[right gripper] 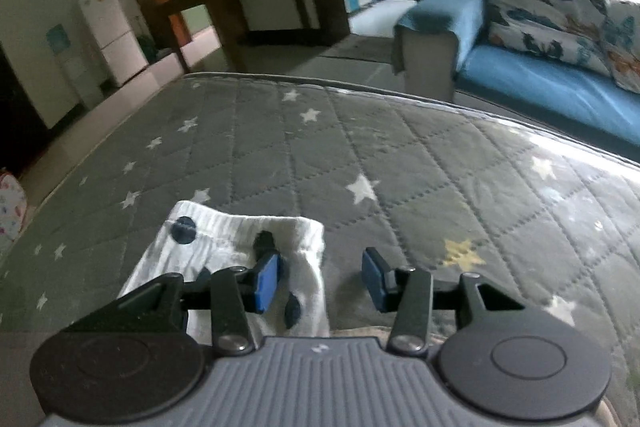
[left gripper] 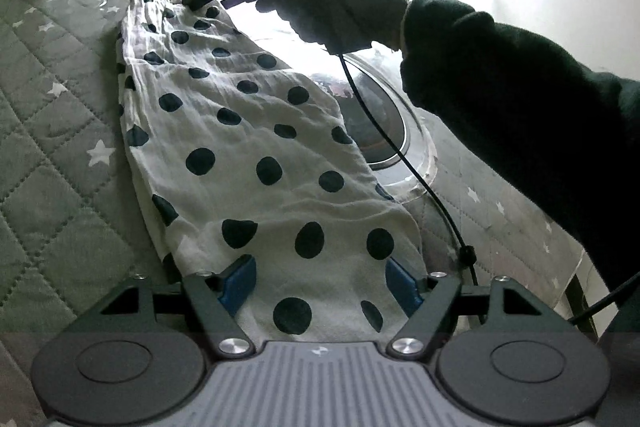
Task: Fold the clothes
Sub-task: 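Grasp the pants waistband with the right tool, then lift the waistband with the right tool and fold it toward the cuffs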
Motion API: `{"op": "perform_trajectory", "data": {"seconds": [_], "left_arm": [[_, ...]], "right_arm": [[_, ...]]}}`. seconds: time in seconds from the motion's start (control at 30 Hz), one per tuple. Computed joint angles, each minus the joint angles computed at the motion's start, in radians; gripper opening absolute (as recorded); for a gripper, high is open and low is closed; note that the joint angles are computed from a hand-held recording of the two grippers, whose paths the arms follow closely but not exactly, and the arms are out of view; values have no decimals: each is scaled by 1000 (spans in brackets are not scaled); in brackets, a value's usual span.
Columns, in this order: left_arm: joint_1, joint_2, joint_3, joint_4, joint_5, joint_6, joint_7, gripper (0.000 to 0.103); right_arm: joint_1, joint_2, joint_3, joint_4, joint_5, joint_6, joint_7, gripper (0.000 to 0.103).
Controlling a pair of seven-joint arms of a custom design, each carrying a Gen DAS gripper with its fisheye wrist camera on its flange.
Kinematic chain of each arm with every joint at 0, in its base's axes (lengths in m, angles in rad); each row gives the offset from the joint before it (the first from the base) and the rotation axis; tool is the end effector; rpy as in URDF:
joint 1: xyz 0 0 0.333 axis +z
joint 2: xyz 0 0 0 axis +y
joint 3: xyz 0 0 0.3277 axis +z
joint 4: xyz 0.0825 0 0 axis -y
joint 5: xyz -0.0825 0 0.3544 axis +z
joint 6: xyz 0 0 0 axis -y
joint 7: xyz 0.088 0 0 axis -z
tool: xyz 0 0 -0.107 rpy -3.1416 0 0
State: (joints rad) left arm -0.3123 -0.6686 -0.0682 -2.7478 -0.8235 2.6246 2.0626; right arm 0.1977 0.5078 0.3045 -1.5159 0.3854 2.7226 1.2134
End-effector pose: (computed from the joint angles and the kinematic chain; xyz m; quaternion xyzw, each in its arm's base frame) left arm 0.3200 -0.1111 0.4886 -0.5694 0.7360 -0.3658 0.0138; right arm 0.6580 0.2906 0.4812 -0.7850 0.4812 -0.0734 0.3832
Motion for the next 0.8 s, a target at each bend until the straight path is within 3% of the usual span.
{"op": "perform_trajectory", "data": {"seconds": [0.1, 0.17, 0.27, 0.53, 0.73, 0.8], "left_arm": [[2, 1, -5, 1, 7, -1, -8, 78], [4, 3, -12, 4, 18, -1, -14, 79], [6, 8, -13, 9, 34, -7, -21, 79], [49, 48, -23, 51, 126, -33, -31, 79], [99, 118, -33, 106, 201, -1, -56, 79], [93, 125, -13, 113, 190, 3, -48, 79]], "right_arm": [[-29, 0, 41, -12, 34, 4, -79, 43], [-34, 1, 48, -10, 56, -4, -102, 19], [-28, -1, 40, -10, 77, -9, -102, 11], [-2, -24, -14, -62, 55, 95, -4, 8], [-26, -33, -37, -87, 6, 167, 116, 8], [-57, -38, -21, -98, 5, 170, 132, 8]]}}
